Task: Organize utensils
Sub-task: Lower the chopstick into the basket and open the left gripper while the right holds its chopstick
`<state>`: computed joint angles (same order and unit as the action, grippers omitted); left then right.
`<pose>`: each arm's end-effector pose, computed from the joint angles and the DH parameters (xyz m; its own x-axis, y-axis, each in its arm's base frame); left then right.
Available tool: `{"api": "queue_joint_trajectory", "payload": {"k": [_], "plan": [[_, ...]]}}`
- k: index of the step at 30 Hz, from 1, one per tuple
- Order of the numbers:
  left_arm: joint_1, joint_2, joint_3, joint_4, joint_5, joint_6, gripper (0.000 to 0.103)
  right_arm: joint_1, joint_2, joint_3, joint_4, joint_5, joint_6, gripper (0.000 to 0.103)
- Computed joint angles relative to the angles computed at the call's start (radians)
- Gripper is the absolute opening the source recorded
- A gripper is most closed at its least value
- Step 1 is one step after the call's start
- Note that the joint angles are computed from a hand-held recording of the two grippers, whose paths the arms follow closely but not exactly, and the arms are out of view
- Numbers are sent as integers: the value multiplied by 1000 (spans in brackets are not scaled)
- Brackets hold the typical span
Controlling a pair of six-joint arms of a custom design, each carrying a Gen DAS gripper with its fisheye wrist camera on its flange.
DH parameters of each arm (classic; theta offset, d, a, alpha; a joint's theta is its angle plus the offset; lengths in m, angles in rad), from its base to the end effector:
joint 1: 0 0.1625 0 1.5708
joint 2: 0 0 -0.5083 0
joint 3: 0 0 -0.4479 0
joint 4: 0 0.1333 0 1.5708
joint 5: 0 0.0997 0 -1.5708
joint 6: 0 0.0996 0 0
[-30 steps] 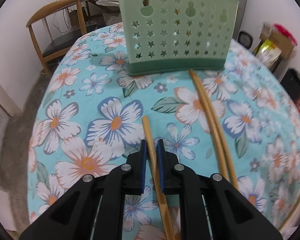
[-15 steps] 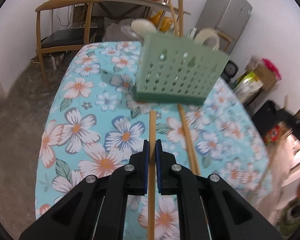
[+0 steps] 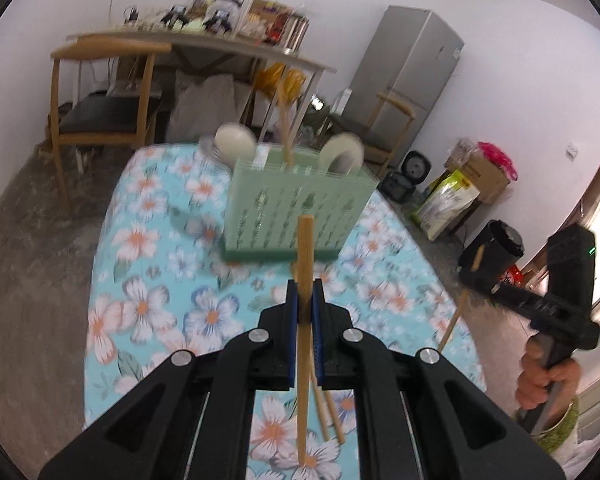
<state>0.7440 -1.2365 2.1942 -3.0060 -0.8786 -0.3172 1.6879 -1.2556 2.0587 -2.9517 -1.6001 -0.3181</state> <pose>-0.2701 -0.5162 0.2541 -0.9042 0.1618 -0.3952 0.3909 0.6862 -0.6134 0.2004 -0.5871 0.2945 -0.9141 -0.3560 0.1941 -0.4040 0.7586 -0.5111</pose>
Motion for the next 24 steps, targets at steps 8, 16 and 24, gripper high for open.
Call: {"api": "queue_joint_trajectory", "payload": {"k": [8, 16, 24], "plan": [[-48, 12, -110, -145, 42, 206, 6, -16, -10, 3, -7, 14, 9, 4], [-50, 104, -292, -325, 40, 455, 6, -27, -14, -3, -2, 22, 18, 4], [20, 252, -454, -382, 78, 582, 6, -47, -13, -19, 14, 22, 27, 4]]}}
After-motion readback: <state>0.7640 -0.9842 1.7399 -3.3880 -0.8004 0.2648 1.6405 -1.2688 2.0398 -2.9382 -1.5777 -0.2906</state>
